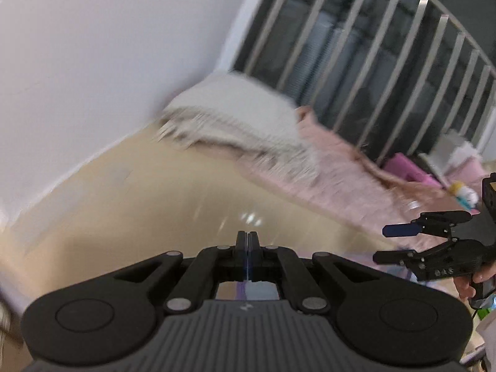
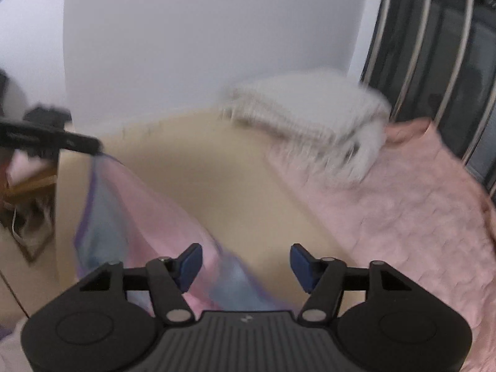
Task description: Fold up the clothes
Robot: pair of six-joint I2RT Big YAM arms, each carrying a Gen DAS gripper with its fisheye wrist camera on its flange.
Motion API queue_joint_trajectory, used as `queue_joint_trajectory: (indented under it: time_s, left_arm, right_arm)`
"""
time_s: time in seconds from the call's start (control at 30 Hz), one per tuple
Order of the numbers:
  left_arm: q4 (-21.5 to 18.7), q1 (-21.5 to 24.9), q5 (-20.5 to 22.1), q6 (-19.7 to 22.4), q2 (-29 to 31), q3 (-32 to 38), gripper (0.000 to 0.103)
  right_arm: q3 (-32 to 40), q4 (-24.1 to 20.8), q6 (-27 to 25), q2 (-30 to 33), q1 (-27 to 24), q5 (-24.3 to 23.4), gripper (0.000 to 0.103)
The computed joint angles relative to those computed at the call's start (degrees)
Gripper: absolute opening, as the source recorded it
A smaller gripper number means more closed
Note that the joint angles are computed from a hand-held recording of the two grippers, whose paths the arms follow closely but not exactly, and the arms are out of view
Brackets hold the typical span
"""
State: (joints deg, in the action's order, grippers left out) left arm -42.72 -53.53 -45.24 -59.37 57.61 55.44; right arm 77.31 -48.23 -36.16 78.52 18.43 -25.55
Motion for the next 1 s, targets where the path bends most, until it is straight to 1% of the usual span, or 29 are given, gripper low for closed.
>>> queue_joint_trajectory:
  time_s: [0.03, 0.1, 0.13, 0.23, 0.27, 0.3, 0.33, 0.37, 0.4, 0.47, 0.6, 0.67, 0.7, 0.73, 0.8, 0.83, 0.87, 0.9, 0.93, 0.97, 1.0]
  left_arm:
    - [-2.02, -1.1, -0.77, -3.17, 0.14, -0.2, 0.0]
    - [-4.15, -2.98, -1.72, -6.94, 0.66, -0.27, 0.0]
    - [-4.6, -3.77, -2.19, -7.39, 1.1, -0.21, 0.0]
    - [-7.28, -5.1, -3.38, -8.38, 2.98, 1.08, 0.0]
    - [-7.21, -5.26, -3.09, -8.36, 3.15, 1.09, 0.0]
    - [-6.67, -5.35, -2.63, -8.36, 3.12, 0.77, 0.0]
    - [-5.65, -5.24, -1.77, -7.92, 2.98, 0.25, 0.0]
    - [-4.46, -4.91, -0.69, -7.38, 2.74, -0.4, 0.0]
    - [-3.7, -4.58, 0.28, -7.57, 2.42, -1.08, 0.0]
    - [-2.63, -3.43, 1.7, -8.31, 1.76, -2.2, 0.0]
    - [-1.57, -0.51, 2.29, -8.52, 0.67, -2.82, 0.0]
    - [-2.67, 1.01, 1.59, -10.19, 0.41, -2.35, 0.0]
    - [-3.7, 1.66, 0.83, -11.47, 0.46, -1.99, 0.0]
    - [-6.24, 2.15, -0.5, -14.03, 1.07, -1.14, 0.0]
    - [-12.99, 2.28, -3.91, -20.04, 2.92, 0.82, 0.0]
    - [-14.71, 2.19, -4.54, -22.24, 3.18, 1.1, 0.0]
    - [-15.79, 2.05, -4.54, -24.15, 3.11, 1.15, 0.0]
    - [-15.94, 1.62, -4.69, -25.0, 2.88, 1.06, 0.0]
    - [-15.05, 0.86, -5.05, -24.67, 2.49, 0.82, 0.001]
    - [-13.63, 0.1, -5.29, -23.2, 2.4, 0.79, 0.001]
    - [-11.58, -0.65, -5.35, -20.44, 2.64, 1.0, 0.002]
  right_arm:
    - [0.03, 0.43, 1.03, 0.87, 0.61, 0.74, 0.057]
    - [1.39, 0.09, 1.54, 2.75, 1.86, 0.81, 0.057]
    - [2.17, -0.19, 1.28, 3.68, 2.44, 0.73, 0.057]
    - [4.67, -3.76, -1.18, 6.27, 4.95, 4.2, 0.055]
    - [5.56, -4.95, -1.94, 7.17, 5.77, 5.37, 0.046]
    - [5.64, -5.26, -1.91, 7.4, 6.01, 4.74, 0.042]
    - [5.67, -5.92, -1.58, 7.53, 6.06, 4.04, 0.022]
    - [5.7, -6.59, -1.24, 7.65, 6.1, 3.35, 0.0]
    - [5.23, -6.02, -1.13, 7.33, 6.35, 3.91, 0.002]
    - [4.17, -4.24, -1.02, 6.61, 7.01, 5.46, 0.001]
    - [4.46, 5.26, 4.18, 6.35, 9.34, 7.47, 0.0]
    - [5.75, 10.05, 7.1, 7.41, 10.44, 8.2, 0.0]
    - [7.95, 10.9, 8.38, 9.31, 11.03, 7.3, 0.0]
    - [10.26, 11.67, 9.65, 11.26, 11.6, 6.37, 0.0]
    - [14.28, 12.31, 11.68, 15.35, 13.07, 5.69, 0.002]
    - [16.7, 11.1, 10.4, 17.58, 13.92, 5.73, 0.006]
    - [17.89, 9.21, 9.31, 18.22, 14.53, 7.95, 0.015]
    - [19.06, 7.32, 8.3, 18.83, 15.12, 10.28, 0.019]
    - [19.98, 5.89, 7.48, 19.35, 15.74, 12.64, 0.022]
    - [18.01, 6.72, 7.49, 17.2, 14.59, 11.55, 0.023]
    - [15.75, 8.03, 8.16, 14.88, 13.06, 9.54, 0.025]
